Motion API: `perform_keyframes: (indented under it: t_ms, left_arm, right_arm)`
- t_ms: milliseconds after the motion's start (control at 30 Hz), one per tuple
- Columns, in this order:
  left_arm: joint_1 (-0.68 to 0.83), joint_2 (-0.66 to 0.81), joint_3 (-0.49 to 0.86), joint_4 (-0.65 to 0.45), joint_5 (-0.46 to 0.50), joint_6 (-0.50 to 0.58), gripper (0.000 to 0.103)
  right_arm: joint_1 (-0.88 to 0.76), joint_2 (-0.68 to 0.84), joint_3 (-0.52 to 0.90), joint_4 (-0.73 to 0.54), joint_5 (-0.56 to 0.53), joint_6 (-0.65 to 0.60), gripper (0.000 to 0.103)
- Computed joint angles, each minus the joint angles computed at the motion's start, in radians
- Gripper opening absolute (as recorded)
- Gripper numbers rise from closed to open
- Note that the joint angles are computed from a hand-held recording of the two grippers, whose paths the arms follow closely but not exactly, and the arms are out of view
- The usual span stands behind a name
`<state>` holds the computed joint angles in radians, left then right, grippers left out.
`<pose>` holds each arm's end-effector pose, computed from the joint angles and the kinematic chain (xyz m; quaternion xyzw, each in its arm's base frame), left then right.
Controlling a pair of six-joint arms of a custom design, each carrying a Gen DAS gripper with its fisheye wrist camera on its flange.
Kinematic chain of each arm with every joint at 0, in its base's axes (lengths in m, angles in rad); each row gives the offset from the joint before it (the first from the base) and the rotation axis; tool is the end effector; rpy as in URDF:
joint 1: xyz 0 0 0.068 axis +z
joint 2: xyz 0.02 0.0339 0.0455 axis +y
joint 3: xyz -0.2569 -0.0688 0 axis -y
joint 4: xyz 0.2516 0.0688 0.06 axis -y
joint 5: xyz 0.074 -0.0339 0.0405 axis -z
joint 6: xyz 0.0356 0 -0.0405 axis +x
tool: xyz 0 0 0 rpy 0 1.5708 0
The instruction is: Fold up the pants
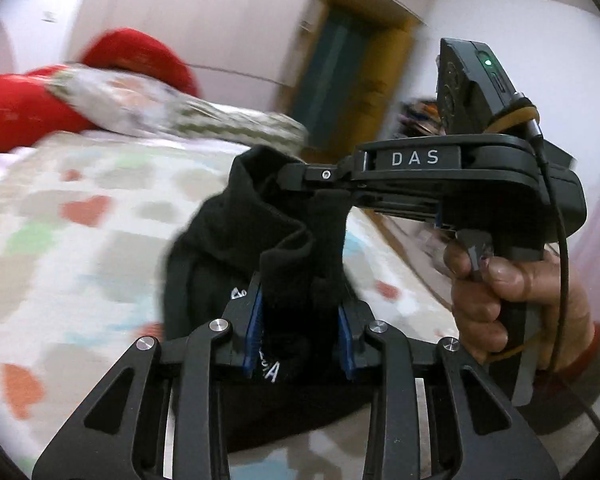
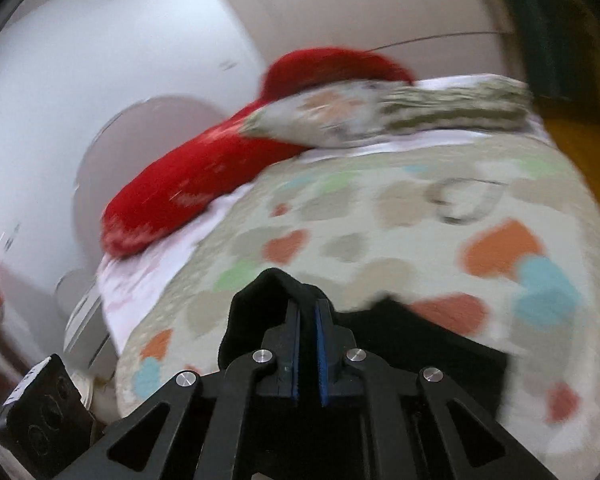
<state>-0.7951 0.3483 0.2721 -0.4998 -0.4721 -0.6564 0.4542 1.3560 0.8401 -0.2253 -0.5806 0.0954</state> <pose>0.0974 -0.0762 0.1843 -0.0521 0.8601 -0.1542 0.4834 0.2522 0.1449 0.2225 -0.2700 0.8422 0.3569 0.3006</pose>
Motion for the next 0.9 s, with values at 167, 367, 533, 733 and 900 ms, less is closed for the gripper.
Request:
perform_keyframes:
  t_ms: [167, 367, 533, 733, 900]
  left_arm:
    - [-0.015, 0.508, 0.011, 0.433, 0.152, 0.032, 0.03]
    - [0.007, 0.78, 0.1, 0.498, 0.252, 0.06, 0.03]
    - [0.077, 0.524, 0.116, 0.255, 0.368, 0.063, 0.057]
    - [0.215, 0.297, 0.116, 0.056, 0.206, 0.146, 0.069]
    - [0.341, 0.529, 0.107, 0.172, 0.249, 0.168, 0.069]
  right_arm:
    - [-0.249, 0.051, -0.1, 0.039, -0.073, -0.02, 0.006]
    - [-0.352, 0.25, -0.101, 0.114, -0.121, -0.004, 0.007]
    - [-0.392, 0.11, -0.167, 0.122, -0.07, 0.003, 0.017]
    - [-0.413, -0.102, -0.233, 0.003, -0.097, -0.061, 0.031]
    - [-0.251, -0.128, -0.283, -0.018, 0.009, -0.102, 0.031]
